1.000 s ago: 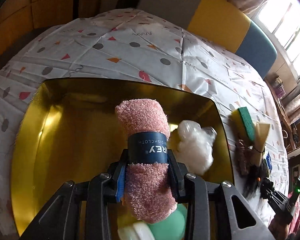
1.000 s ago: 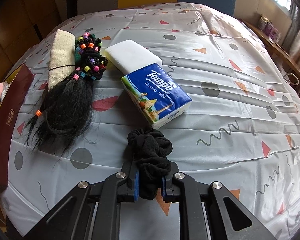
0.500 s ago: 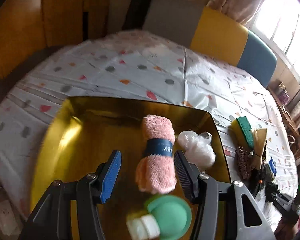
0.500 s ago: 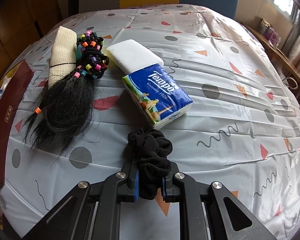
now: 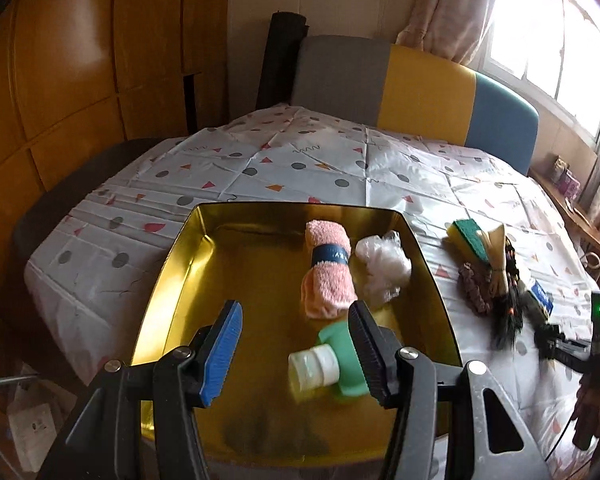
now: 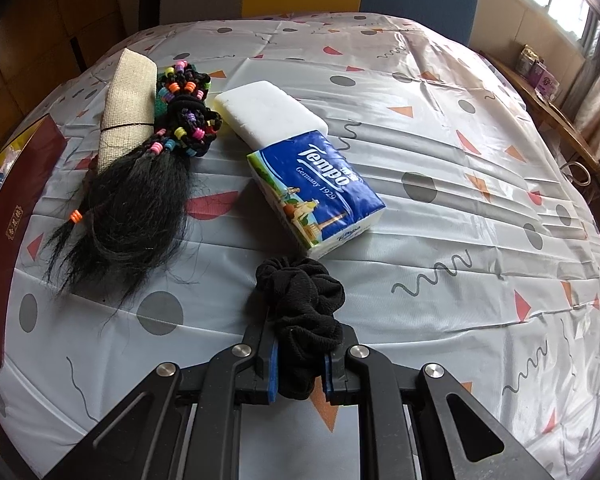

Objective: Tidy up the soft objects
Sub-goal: 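Place the pink towel into the gold tray with the left gripper, then carry the black scrunchie into the gold tray and release it with the right gripper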

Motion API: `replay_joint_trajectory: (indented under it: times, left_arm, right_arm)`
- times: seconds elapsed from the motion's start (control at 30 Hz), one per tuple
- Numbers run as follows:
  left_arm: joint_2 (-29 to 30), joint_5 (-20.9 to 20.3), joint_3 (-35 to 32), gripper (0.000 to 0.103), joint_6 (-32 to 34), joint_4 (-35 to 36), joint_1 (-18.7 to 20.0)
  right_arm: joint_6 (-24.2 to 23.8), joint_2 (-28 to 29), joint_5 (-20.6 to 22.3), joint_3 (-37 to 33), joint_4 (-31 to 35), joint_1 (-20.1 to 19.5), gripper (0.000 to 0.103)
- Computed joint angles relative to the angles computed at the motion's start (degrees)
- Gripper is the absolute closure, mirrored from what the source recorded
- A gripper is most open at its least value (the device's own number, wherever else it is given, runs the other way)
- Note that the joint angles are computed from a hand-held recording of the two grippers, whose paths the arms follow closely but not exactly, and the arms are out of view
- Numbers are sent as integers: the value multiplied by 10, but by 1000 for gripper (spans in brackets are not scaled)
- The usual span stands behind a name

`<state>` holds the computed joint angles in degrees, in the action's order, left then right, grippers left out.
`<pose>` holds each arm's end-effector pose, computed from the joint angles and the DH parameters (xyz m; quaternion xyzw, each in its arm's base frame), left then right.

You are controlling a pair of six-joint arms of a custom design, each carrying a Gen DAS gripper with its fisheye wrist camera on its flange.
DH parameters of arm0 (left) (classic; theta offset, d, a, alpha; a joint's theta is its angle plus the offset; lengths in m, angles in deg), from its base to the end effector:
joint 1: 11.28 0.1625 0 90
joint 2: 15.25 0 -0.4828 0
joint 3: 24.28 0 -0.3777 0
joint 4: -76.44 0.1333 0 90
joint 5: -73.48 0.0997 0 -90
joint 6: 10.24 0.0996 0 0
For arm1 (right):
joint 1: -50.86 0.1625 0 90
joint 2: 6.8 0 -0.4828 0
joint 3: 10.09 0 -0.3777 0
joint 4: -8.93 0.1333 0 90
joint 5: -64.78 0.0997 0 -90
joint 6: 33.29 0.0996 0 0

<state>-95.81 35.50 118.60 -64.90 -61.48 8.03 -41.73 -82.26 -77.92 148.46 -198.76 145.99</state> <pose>-0.2470 -0.3110 0.2201 0.1787 0.8753 -0.3348 0.2998 0.0792 -0.2770 0.2618 -0.0300 -0.8652 0.2541 0.4313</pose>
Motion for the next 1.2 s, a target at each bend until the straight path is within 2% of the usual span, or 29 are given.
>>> replay_joint_trajectory:
  times: [0.2,0.6,0.67,0.87,1.0,1.2]
  left_arm:
    - [-30,-3,9,47,-46,63,-26]
    - [-95,4,11,47,-126,187,-65]
    - [-104,8,12,47,-135,203,-71]
    - [-117,8,17,47,-141,205,-69]
    - [-118,7,21,47,-135,194,-64]
    - [-125,18,24,47,-142,204,-62]
  right_arm:
    - [-9,-9,9,2,-9,8,88]
    - [10,-24,20,1,15,30,88]
    - [20,-35,24,-2,25,45,88]
    - [60,-31,33,-29,83,138,89]
    - [68,15,62,-57,95,196,89]
    - [75,96,122,-102,103,258,89]
